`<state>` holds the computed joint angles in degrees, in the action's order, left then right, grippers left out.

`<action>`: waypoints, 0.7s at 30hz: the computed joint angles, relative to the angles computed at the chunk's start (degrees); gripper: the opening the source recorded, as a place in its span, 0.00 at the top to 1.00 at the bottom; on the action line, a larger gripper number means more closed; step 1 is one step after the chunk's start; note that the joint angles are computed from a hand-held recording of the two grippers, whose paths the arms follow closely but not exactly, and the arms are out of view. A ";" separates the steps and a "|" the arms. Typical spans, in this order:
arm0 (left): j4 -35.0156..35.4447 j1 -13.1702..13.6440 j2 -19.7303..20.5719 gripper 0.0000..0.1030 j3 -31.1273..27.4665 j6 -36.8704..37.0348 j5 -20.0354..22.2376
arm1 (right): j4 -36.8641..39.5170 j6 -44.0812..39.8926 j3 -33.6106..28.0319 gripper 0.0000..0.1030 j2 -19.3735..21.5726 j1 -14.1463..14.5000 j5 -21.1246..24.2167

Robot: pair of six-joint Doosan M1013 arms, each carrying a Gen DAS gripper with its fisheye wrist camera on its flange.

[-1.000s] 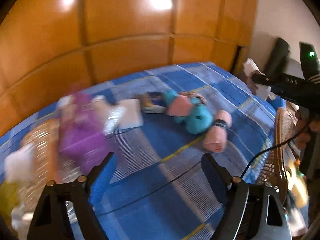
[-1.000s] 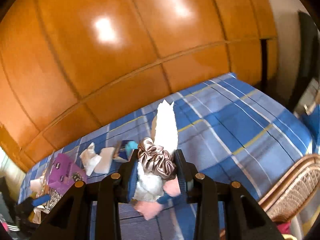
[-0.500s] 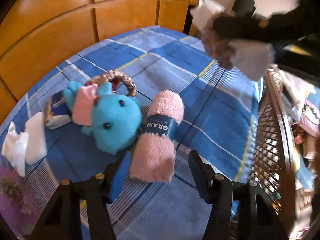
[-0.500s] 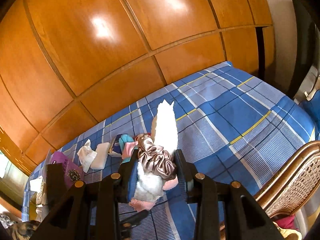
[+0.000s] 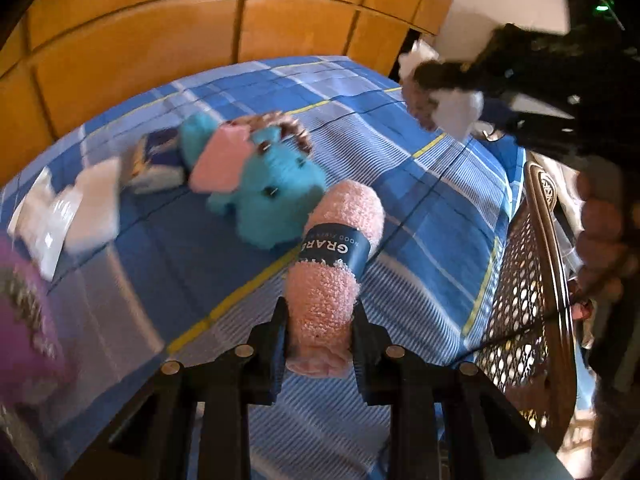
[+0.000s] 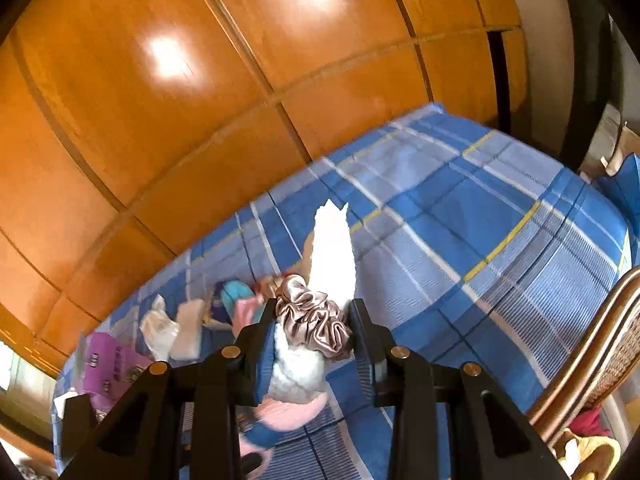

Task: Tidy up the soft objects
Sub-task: 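Carry the pink towel roll into the gold tray and open the left tool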

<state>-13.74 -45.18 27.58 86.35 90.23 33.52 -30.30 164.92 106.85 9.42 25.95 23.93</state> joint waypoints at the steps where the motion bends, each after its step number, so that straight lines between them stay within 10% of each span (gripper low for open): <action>1: 1.33 -0.05 -0.49 0.73 0.79 -1.12 -0.23 | 4.33 -3.19 -0.66 0.67 0.86 -0.27 0.71; 6: 1.96 0.57 -2.56 0.74 3.72 -4.46 -2.55 | 11.61 -5.32 -1.86 0.67 2.98 -1.09 1.50; 12: 3.62 1.28 -4.93 0.74 3.94 -7.43 -6.42 | -0.69 7.53 -4.19 0.67 4.62 0.25 7.72; 21: 12.03 2.96 -3.24 0.74 -5.01 -15.87 -3.52 | -3.88 7.72 -3.51 0.67 4.06 0.89 5.49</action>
<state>-1.71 -42.22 24.34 81.34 74.36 30.00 -34.18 172.64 103.34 13.48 26.85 29.42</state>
